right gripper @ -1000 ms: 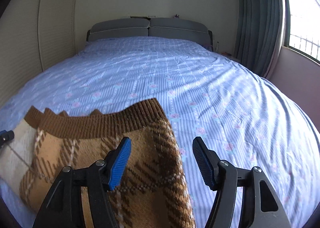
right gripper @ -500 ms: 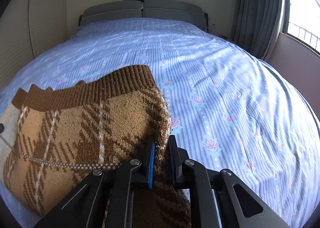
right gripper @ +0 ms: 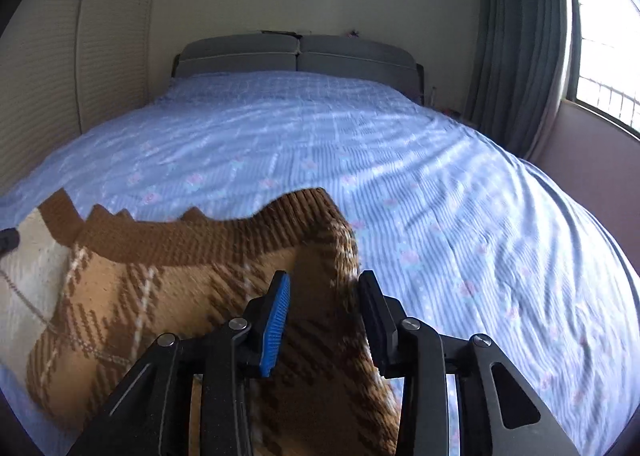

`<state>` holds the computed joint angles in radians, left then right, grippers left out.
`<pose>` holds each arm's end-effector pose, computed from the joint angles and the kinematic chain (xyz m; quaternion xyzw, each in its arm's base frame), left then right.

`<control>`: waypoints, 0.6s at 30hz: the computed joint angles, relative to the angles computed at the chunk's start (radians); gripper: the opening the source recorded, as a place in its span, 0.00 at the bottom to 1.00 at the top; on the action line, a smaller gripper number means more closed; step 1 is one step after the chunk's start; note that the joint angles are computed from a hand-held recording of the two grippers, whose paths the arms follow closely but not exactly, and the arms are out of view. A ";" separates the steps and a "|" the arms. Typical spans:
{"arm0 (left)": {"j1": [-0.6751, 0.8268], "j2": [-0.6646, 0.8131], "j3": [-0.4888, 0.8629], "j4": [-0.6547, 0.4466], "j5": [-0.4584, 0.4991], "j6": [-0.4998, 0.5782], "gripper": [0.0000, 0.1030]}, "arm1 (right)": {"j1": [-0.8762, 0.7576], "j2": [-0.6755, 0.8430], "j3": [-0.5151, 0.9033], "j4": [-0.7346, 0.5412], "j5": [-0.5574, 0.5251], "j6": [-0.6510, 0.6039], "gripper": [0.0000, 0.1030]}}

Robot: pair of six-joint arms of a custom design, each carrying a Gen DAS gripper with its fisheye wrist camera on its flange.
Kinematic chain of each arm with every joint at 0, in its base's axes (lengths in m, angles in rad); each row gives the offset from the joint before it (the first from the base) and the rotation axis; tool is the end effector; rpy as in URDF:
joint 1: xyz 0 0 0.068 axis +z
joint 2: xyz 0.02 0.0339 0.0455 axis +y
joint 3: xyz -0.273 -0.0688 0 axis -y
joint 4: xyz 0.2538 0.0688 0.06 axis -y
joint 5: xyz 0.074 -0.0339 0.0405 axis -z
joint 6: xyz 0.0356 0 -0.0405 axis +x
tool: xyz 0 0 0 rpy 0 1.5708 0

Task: Fold small clothes
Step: 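Lay the hem onto the ribbed collar with both tools and open them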

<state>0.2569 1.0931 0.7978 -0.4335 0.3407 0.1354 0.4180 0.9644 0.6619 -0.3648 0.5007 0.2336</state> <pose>0.2303 0.0482 0.2679 0.0145 0.9020 -0.0733 0.4252 0.1963 0.0685 0.2544 0.0274 0.8779 -0.0758 0.4720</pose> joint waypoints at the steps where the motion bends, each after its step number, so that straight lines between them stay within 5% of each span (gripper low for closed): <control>1: -0.034 0.030 0.017 -0.001 -0.011 -0.003 0.17 | 0.006 0.029 0.018 0.010 -0.015 -0.008 0.39; 5: -0.105 0.082 0.031 0.020 -0.092 -0.031 0.17 | 0.058 0.119 0.087 -0.006 0.130 0.018 0.42; 7: -0.094 0.103 0.030 0.036 -0.105 -0.036 0.18 | 0.027 0.095 0.080 -0.008 0.109 0.027 0.43; 9: -0.072 0.117 0.023 0.054 -0.112 -0.030 0.23 | -0.004 0.116 0.087 -0.018 0.099 0.022 0.55; 12: -0.036 0.155 0.036 0.067 -0.095 -0.017 0.42 | -0.064 0.145 0.083 0.004 0.041 -0.037 0.68; 15: -0.017 0.226 0.081 0.041 -0.049 -0.019 0.44 | -0.160 0.178 0.097 0.015 -0.100 -0.050 0.68; 17: -0.014 0.250 0.108 0.008 -0.018 -0.019 0.44 | -0.228 0.212 0.120 0.005 -0.220 -0.037 0.64; 18: -0.014 0.254 0.117 -0.010 0.000 -0.018 0.44 | -0.260 0.223 0.128 0.003 -0.281 -0.036 0.54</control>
<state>0.2427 1.3467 0.9151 -0.4436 0.3404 0.1175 0.1581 1.1870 0.7899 -0.3615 0.2193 0.1974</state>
